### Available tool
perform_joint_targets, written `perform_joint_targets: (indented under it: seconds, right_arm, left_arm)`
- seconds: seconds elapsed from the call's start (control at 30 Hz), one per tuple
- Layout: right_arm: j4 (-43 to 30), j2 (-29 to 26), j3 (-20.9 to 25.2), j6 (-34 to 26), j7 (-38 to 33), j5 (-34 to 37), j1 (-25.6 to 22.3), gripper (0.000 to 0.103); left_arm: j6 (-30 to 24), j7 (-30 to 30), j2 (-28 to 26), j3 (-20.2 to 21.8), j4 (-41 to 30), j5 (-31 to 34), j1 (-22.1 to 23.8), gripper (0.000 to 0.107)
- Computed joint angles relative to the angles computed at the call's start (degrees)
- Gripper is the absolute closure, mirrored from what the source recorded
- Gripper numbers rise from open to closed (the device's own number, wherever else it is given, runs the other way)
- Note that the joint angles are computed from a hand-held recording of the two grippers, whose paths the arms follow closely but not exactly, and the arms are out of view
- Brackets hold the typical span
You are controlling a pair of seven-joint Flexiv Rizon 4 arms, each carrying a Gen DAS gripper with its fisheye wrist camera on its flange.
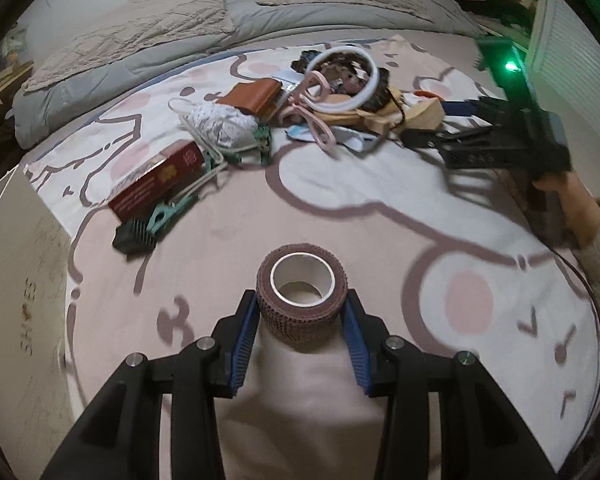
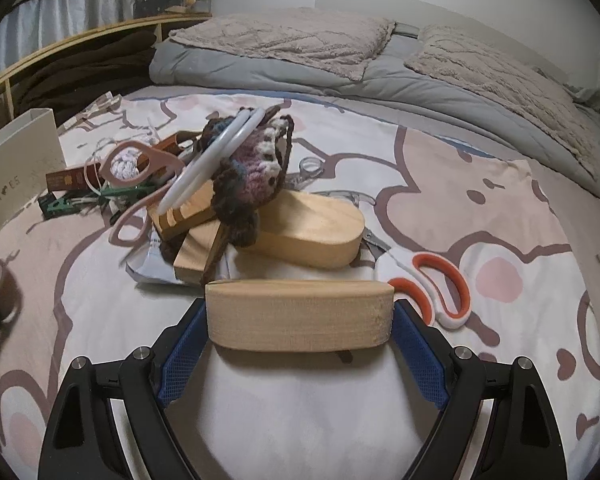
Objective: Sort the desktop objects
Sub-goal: 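Lift the wooden oval box with the right tool while the left tool lifts the tape roll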
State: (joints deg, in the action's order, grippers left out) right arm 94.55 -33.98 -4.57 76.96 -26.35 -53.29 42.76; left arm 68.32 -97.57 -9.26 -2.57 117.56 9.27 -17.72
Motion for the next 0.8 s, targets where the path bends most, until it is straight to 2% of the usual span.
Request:
perform_joint_targets:
  seconds: [0.2,0.4,0.57,0.7,0.8]
  right_arm:
    - [0.72,0.88,0.59,-2.65,0.75,-0.09,0.52,0.013]
    - [2.76,2.78,2.84,-5.44,1.0,-0.4,0.71,0.013]
    - [4.46,4.18,5.1,-7.29,1.15,-0.37,0.9,0.013]
    - [6.4,5.52,6.57,-6.75,2.28,-0.26,0.86,0.013]
    - [7.75,6.39,7.45,-5.84,3.21,0.12,1.05,0.013]
  left_arm:
    - [-1.23,5.69,4.86,-0.96,5.56,-5.89,1.21,0.065]
    - [-2.56,8.19,9.36,-0.63,10.02,-6.16,2.19,0.065]
    - [-2.08,11.25,12.47,-0.17,14.54,-9.55,3.11,0.065]
    - [-1.95,11.37,14.24,-0.42,16.44,-8.02,3.93,0.065]
    - [-1.4,13.44,15.79,-0.11,18.43,-10.13,3.64,0.065]
